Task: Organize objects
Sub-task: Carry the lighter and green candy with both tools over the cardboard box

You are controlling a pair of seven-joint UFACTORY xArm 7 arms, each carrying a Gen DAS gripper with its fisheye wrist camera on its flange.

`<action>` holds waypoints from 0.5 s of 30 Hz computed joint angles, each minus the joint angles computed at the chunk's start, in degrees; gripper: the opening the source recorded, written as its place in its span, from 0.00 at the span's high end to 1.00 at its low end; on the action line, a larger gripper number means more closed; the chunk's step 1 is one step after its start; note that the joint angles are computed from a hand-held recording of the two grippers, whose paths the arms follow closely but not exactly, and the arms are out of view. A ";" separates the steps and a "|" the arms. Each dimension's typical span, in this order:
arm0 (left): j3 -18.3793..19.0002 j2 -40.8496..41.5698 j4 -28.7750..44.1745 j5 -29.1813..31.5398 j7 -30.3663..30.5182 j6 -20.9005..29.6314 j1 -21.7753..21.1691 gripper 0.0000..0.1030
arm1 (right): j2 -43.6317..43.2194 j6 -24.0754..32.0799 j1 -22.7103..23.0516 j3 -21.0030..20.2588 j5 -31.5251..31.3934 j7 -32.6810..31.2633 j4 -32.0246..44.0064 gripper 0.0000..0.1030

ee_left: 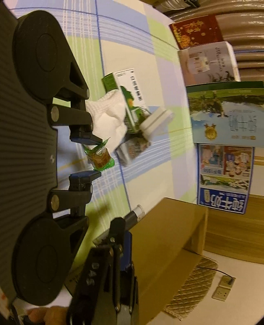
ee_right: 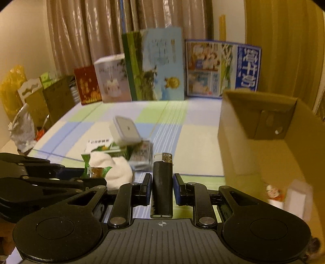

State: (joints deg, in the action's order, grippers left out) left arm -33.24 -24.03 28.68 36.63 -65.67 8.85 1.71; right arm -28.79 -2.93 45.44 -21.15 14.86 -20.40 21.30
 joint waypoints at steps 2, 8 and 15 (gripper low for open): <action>0.80 -0.71 0.31 -0.78 0.64 0.81 -1.39 0.79 | -2.23 1.26 -2.62 1.98 -0.42 0.44 -0.39 0.82; 1.60 -2.78 2.33 -3.04 2.19 3.39 -5.17 0.79 | -8.74 4.37 -9.80 6.83 -0.96 1.55 -1.52 0.82; -1.40 -3.26 7.09 -3.16 1.74 4.00 -5.89 0.79 | -15.70 7.17 -18.54 9.89 -1.66 4.23 -3.02 0.82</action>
